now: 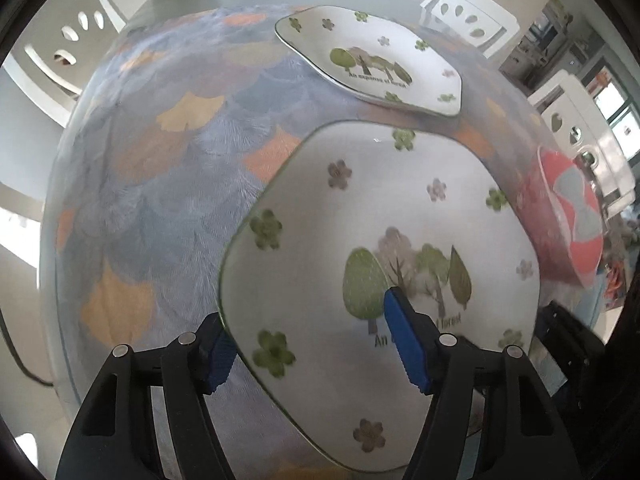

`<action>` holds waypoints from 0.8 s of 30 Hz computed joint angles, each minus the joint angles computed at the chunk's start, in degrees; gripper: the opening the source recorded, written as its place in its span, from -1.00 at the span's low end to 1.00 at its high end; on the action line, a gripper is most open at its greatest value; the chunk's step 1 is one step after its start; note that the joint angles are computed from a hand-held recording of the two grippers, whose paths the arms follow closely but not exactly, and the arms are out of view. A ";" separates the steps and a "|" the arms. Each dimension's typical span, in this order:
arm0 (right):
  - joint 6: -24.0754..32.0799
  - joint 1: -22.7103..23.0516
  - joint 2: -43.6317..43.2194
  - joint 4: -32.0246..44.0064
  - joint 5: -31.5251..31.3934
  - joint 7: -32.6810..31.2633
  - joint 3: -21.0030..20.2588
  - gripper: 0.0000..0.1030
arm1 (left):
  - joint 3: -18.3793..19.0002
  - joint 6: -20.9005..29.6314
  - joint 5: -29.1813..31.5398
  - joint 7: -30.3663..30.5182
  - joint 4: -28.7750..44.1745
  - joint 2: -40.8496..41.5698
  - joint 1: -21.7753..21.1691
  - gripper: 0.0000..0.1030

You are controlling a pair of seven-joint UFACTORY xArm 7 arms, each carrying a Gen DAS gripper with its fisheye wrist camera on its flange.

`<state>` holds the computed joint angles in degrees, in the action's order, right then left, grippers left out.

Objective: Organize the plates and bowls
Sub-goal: 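Close both grippers on the rim of the large forest-print plate, then lift the forest-print plate and lower it onto the blue-leaf plate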

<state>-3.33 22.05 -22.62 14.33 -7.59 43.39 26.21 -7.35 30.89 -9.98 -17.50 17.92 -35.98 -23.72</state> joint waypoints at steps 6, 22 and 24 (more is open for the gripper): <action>1.26 -0.22 -2.47 -1.23 -0.96 -0.04 -0.67 -0.39 | -0.16 -0.18 -1.48 -3.37 -1.33 -2.94 -0.43 0.15; 4.39 7.68 -12.29 -5.42 -0.54 -1.92 -4.93 -0.43 | -5.05 9.27 4.85 -9.02 -3.57 -17.51 -1.86 0.10; 4.60 8.91 -13.18 -5.76 -0.22 -2.36 -5.53 -0.43 | -5.32 10.55 5.00 -10.05 -4.05 -19.78 -2.20 0.10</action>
